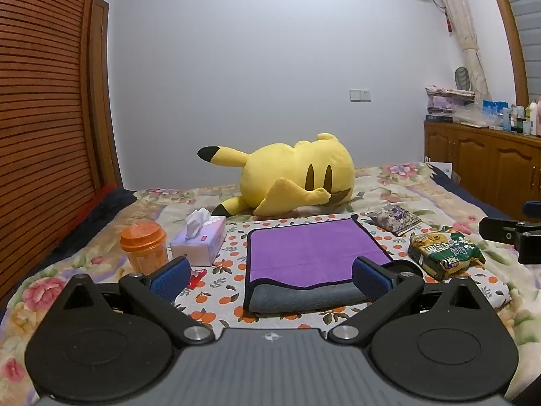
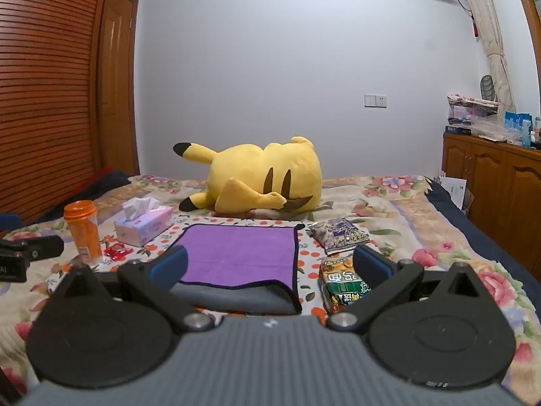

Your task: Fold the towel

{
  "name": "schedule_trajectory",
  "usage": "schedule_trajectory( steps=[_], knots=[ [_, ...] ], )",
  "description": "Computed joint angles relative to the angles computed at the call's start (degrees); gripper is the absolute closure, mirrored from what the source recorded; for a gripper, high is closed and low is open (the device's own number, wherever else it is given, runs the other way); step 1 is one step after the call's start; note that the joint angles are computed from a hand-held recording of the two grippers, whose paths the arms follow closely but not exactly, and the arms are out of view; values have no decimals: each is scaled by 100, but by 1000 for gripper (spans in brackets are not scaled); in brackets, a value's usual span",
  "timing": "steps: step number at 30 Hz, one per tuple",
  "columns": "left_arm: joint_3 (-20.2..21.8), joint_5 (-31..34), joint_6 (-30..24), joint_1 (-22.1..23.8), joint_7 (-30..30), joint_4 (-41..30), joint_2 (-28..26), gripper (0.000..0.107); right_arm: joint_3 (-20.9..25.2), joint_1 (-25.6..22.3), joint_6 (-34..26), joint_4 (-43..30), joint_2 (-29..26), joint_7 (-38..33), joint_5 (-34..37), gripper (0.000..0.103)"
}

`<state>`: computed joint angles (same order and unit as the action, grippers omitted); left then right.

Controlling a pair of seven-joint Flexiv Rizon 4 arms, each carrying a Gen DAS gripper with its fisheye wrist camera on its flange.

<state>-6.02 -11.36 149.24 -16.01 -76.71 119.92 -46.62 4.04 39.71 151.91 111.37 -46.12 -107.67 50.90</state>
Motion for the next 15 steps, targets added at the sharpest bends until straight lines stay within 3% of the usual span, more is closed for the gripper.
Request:
schedule_trajectory(
  steps=[15],
  knots=[
    [14,-23,-11,-18,37,-1,1,4,-2,-18,-15,41,21,3,-21,0]
  ],
)
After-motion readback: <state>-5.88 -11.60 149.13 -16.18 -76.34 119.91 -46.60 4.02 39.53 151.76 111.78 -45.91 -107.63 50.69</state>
